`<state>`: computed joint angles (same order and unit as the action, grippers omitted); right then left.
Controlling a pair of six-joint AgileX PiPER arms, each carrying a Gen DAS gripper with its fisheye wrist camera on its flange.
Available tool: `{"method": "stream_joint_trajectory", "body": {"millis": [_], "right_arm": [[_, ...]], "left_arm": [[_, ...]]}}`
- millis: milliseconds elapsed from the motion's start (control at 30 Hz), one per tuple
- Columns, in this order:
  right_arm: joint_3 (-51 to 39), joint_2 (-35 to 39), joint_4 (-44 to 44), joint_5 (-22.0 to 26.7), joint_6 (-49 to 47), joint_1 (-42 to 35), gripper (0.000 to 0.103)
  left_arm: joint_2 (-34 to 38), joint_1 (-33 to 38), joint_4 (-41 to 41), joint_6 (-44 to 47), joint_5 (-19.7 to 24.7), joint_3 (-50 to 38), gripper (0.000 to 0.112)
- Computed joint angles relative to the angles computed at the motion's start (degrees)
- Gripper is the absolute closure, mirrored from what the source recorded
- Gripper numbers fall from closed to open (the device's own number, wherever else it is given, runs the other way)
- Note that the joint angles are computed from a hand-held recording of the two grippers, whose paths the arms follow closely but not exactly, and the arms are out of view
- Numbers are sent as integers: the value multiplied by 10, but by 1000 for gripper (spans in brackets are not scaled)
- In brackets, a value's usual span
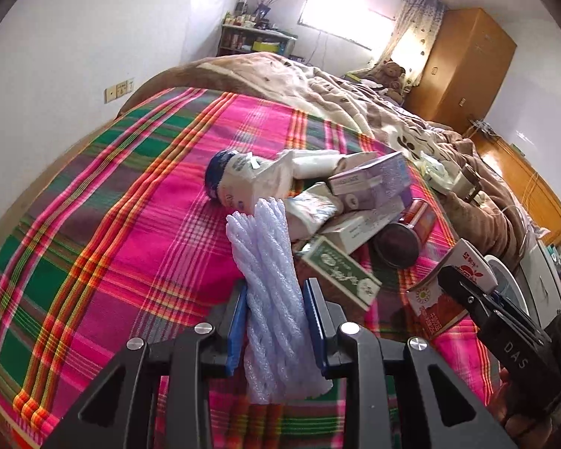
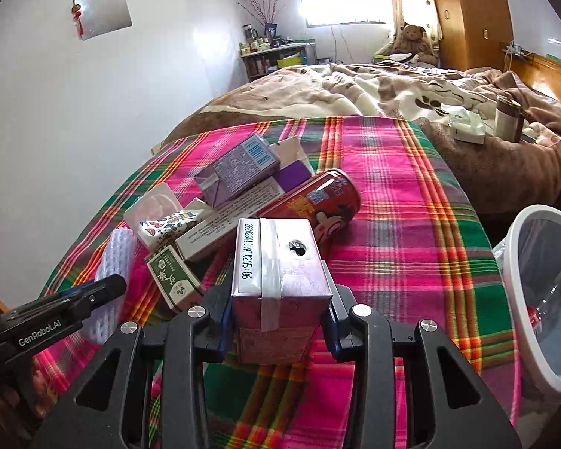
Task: Collect trash
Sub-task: 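Grasp the white mesh sleeve with the left tool while the right tool grasps the pink box, then carry the mesh sleeve and pink box over the wastebasket and open both tools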
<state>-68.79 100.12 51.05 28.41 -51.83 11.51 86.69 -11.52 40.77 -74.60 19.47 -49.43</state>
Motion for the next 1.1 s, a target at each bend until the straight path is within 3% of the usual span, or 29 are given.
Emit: {"method": "stream_joint_trajectory", "body": {"millis": [233,533,1100], "right_arm": [[26,-32,52,2,-63,-39,65],[33,-60,85,24,-114,-108,65],[-16,-38,101,52,-158,-244,64]], "left_arm": [[-10,-65,62,-43,55,-29,82],[26,-139,79,-47,89,-104,82],[164,-230,22,69,97,-314,82]]}}
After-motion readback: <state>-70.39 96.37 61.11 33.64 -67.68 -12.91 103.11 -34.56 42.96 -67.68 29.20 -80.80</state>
